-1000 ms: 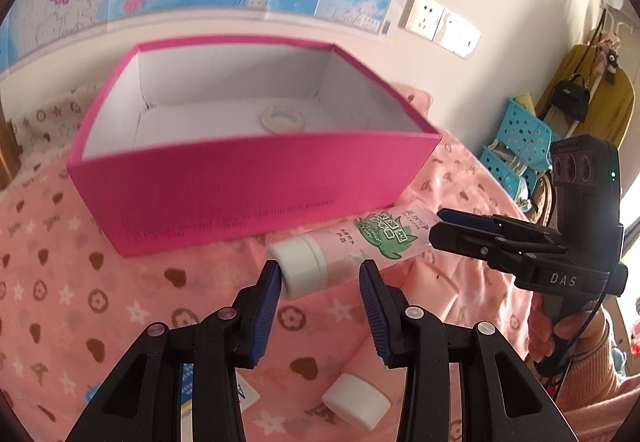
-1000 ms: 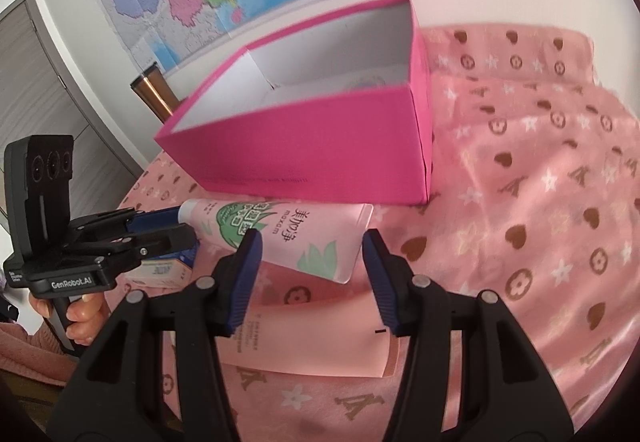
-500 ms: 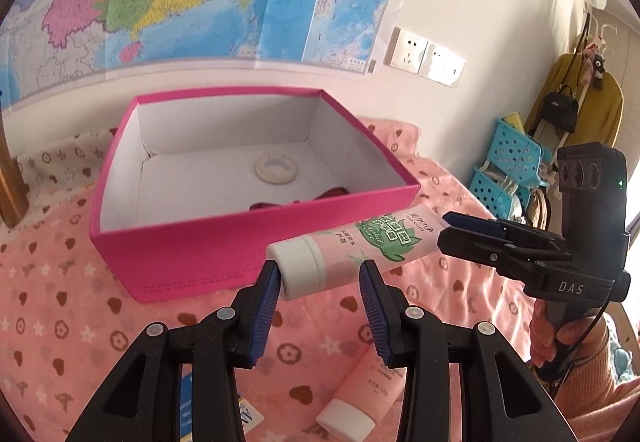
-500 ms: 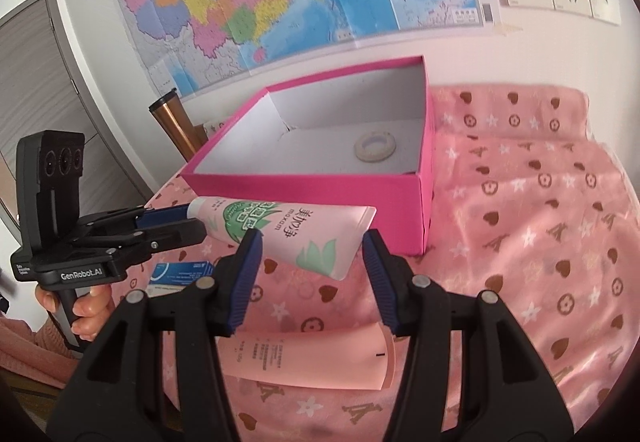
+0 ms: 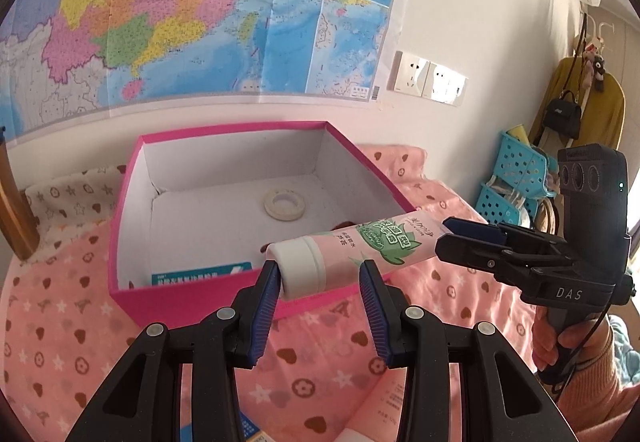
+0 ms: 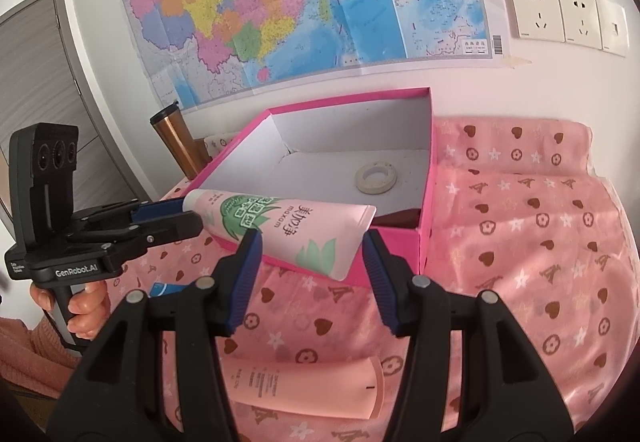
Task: Organize rigid objects
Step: 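Lift the pink-and-green tube with the right gripper over the box, then lower the pink-and-green tube into the pink box with the right gripper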
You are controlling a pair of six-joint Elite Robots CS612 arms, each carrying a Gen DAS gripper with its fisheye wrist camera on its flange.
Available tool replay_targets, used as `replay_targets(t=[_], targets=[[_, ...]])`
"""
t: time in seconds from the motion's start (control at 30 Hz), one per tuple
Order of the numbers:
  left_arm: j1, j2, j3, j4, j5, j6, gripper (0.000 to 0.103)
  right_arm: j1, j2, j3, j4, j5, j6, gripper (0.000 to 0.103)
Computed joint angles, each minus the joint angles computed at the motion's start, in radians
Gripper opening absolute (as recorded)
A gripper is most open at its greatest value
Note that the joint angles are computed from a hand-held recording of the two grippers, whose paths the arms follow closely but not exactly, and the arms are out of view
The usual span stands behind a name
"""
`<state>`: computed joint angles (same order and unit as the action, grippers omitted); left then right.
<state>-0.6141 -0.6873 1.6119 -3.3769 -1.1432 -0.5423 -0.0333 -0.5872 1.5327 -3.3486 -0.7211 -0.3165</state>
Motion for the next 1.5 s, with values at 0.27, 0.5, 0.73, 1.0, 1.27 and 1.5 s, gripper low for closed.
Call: replay_targets(t=[0.27,0.5,0.73,1.0,1.27,1.5], targets=[[0.013,0.012,-0.037,0.022,0.007,0.022,0.041,0.007,0.012,-0.043,-0.005,-0.019,0.02,0.055],[0.016,0.02,-0.061,0.05,0.039,0.035,0.041,0.017,0.02,-0.076,0.02,-0.045,0.008,0.055],[0.028,0.032,-0.086,0.085,0.032,0.023,0.041,0.024,0.028,-0.107,0.063,-0.062,-0.005,0.055],[0.045,0.046,-0.113,0.118,-0.002,0.001,0.041,0.034,0.04,-0.142,0.123,-0.102,-0.032,0.055],[0.058,0.063,-0.145,0.166,-0.02,-0.013,0.041,0.04,0.051,-0.169,0.152,-0.126,-0.03,0.055],[0.073,0.078,-0.179,0.235,-0.051,-0.052,0.041,0.05,0.058,-0.192,0.189,-0.169,-0.04,0.055]])
